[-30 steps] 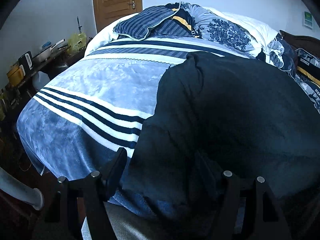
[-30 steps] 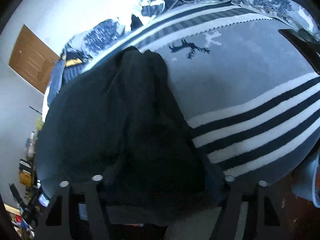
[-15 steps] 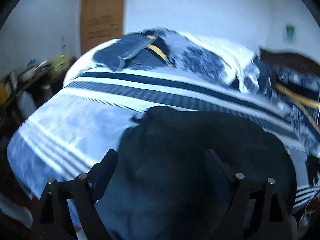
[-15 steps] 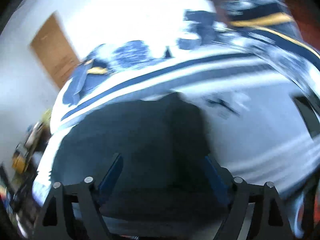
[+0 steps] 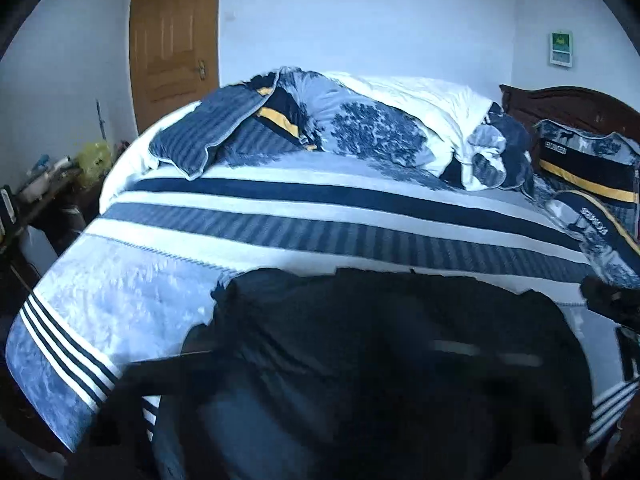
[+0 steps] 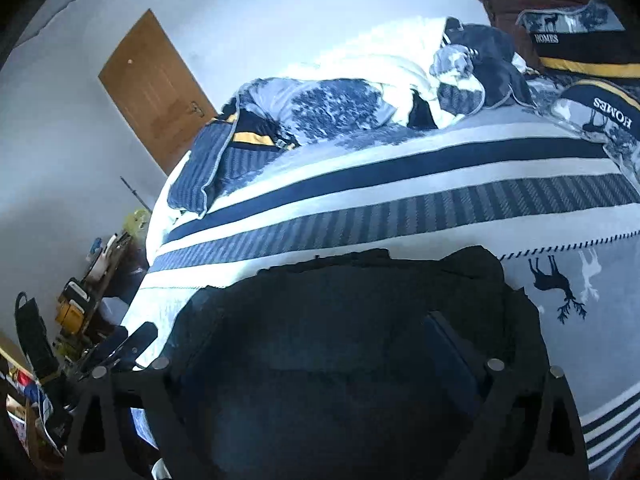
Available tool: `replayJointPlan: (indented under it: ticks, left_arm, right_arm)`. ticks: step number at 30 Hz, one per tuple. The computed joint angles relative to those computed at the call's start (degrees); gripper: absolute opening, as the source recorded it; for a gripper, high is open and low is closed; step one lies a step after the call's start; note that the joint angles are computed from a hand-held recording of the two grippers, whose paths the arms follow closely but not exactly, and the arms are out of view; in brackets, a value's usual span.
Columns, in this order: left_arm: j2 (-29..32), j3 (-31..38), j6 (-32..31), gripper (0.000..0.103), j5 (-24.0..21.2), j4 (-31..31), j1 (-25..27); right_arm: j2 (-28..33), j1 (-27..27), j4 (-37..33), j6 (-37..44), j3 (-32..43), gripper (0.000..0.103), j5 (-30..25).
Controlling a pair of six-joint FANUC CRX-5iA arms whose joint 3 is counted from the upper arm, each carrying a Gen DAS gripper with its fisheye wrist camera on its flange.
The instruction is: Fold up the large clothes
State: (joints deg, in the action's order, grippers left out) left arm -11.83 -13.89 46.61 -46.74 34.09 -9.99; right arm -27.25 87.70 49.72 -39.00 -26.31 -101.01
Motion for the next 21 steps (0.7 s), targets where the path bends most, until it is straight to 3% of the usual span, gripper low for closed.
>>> replayJointPlan:
  ticks: [1,2,3,6,8,9,10,11,12,15,16,17,18,19,21]
  left_arm:
    - [2.15,2.43,1.77,0.000,-2.70,-1.73,-0.21]
    - [3.18,2.90,1.90,0.000,-4.07,-0.46,0.00]
    - [3.32,2.31,1.53,0.000,-3.23,0.93,0.06]
    - [2.97,0.53,-0.42,0.000,-0.89,4.39,0.41]
    - [4.81,3.14,3.08,0.027,-3.24,1.42,0.47]
    - [5.49,4.71,5.45,0.072,-4.38,-1.26,0.31]
    - [6.12,6.35,8.71,0.096,-4.81,-4.72,-0.06]
    - [5.62,5.68,9.52,0.096,-2.98,-5.19,-0.25]
    - [4.83,4.41,9.30,0.096,-1.24,-4.40,-0.06]
    - [4.39,2.44,5.77,0.095,-0.96,0.20,0.85]
    - [3.52,1.16,5.71,0.065,1.49,0.56,0.63]
    - [3.58,1.61,6.95,0.018,1.72,-1.00,0.43]
    - [4.94,3.70,8.25,0.001,-1.04,-2.87,0.48]
    - [6.35,4.89,8.34,0.000,-4.07,-1.74,0.94]
    - [5.21,2.97,6.19,0.000,-2.13,0.59,1.15]
  right_arm:
    - [-0.91,-0.54,-0.87,0.82,0.02,0.029,0.47]
    - [-2.76,-2.57,-2.77,1.10,-0.58,0.000,2.79]
    - [-4.32,-2.92,-2.79,-0.09,-1.94,0.001,4.34]
    - [-3.95,-1.12,1.34,0.39,-3.25,0.001,1.34]
    - [-4.71,0.71,5.31,-2.56,-5.27,0.001,0.08]
    - [-5.27,0.59,5.78,-3.21,-5.71,0.004,0.24]
    - [-5.70,-0.52,3.97,-2.62,-5.01,0.023,0.98]
    - [-5.71,-1.50,1.71,-2.14,-4.03,0.072,1.29]
    - [-6.02,-2.00,1.67,-2.52,-4.30,0.090,1.45]
    - [-7.53,-2.31,2.80,-2.98,-5.97,0.092,3.36]
    - [-7.77,-2.59,3.22,-3.06,-6.45,0.090,3.98]
    - [-8.55,-2.17,3.97,-3.33,-7.35,0.081,4.72]
    - [-10.50,-2.98,3.44,-3.20,-8.52,0.015,8.47]
    - [-12.03,-3.82,1.96,-5.37,-9.35,0.001,10.75]
    - [-12.22,-2.94,3.43,-6.80,-10.51,0.001,10.31]
